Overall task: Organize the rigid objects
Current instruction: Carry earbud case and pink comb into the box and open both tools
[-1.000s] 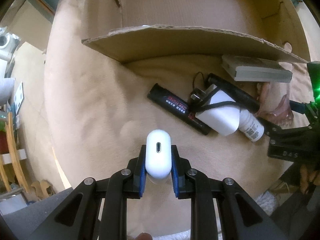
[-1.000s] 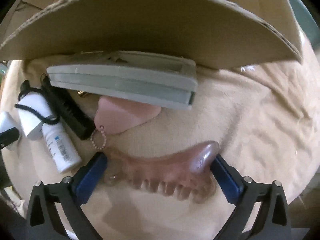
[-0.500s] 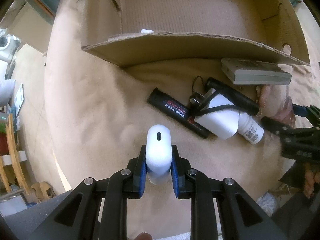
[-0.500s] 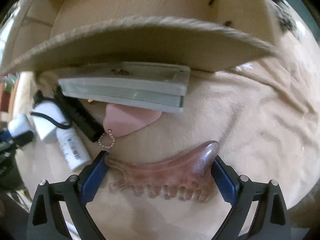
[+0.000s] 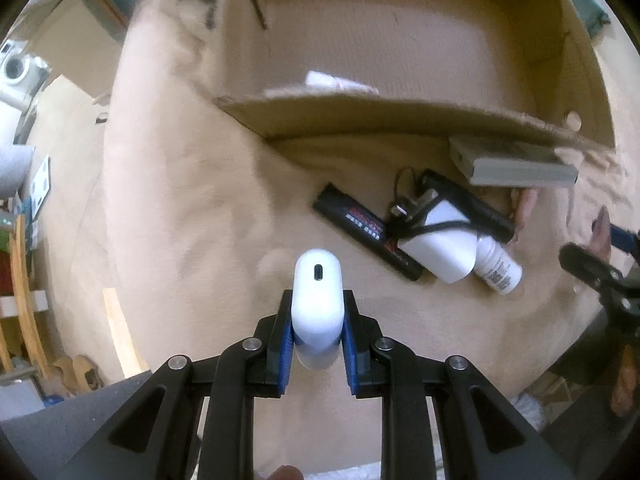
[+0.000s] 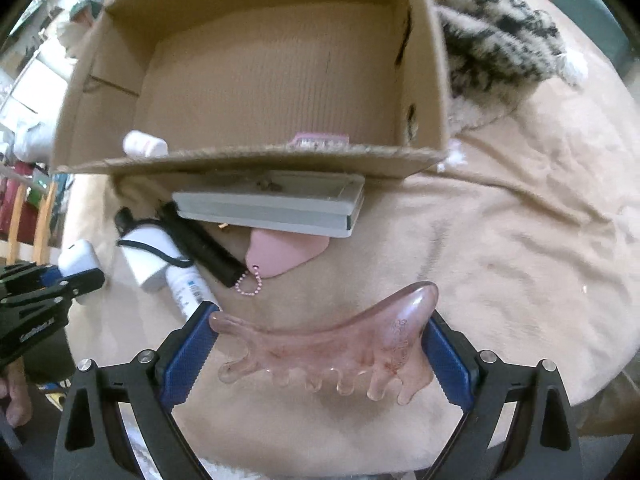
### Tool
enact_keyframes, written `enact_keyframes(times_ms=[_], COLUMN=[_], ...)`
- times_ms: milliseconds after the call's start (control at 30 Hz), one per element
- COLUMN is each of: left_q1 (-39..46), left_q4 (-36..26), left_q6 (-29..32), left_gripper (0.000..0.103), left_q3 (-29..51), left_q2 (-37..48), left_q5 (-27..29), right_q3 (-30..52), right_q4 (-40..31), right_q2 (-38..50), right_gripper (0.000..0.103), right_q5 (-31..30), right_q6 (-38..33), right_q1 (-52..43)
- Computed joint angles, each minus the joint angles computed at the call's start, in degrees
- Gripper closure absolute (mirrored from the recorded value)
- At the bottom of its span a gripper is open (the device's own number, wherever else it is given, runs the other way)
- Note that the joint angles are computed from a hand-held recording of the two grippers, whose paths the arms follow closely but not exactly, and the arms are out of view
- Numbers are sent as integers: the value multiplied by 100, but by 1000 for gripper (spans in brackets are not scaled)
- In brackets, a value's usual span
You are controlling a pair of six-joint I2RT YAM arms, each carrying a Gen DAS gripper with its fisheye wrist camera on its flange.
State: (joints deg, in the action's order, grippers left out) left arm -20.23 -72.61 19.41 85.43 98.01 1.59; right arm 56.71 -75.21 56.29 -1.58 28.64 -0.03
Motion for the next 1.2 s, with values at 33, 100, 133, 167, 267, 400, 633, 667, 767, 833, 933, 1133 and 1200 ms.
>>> enact_keyframes(times_ms=[33, 100, 133, 167, 267, 400, 633, 667, 767, 833, 933, 1133, 1200], left_q1=[32, 115, 153, 180, 239, 300, 133, 57, -86, -254, -488, -813, -827], left_q4=[-4, -36, -68, -88, -126, -305, -732, -798, -965, -936, -774, 196, 484], left_q6=[-13, -42, -60, -73, -117, -280, -625, -678, -754, -801, -837, -748, -759], left_gripper=[84, 84, 84, 84, 84, 84, 84, 84, 84, 84, 84, 84, 84], left_q3=[29, 111, 176, 223, 433, 958, 2653, 2957, 3694, 4030, 4249, 3133, 2775], left_q2=[-39, -124, -154, -196, -346, -408, 157, 288, 652, 858, 1134, 1152, 1109], left_q5=[26, 102, 147, 185, 278, 507, 766, 775, 763, 627, 370, -98, 30], right_q3=[106, 309, 409, 524, 1022, 1730, 2981, 3128, 3401, 3422, 3187, 2100, 1849], right_q4=[-100, -300, -344, -417, -728, -807, -393, -288, 68, 376, 859, 1618, 1743], right_q2=[-69, -235, -263, -308, -428, -231, 430, 563, 902, 1101, 1301, 1503, 1546], right_gripper=[0, 0, 0, 0, 0, 0, 0, 0, 0, 0, 0, 0, 0], right_q5=[-17, 13, 38, 53, 60, -132, -335, -321, -302, -378, -505, -790, -710], right_q6=[9, 43, 83, 112, -9, -669, -1069, -1087, -1228, -1364, -1505, -1541, -1542], right_q1=[-9, 16, 52, 63, -71, -736, -1033, -1001, -1012, -1097, -1243, -1499, -1458])
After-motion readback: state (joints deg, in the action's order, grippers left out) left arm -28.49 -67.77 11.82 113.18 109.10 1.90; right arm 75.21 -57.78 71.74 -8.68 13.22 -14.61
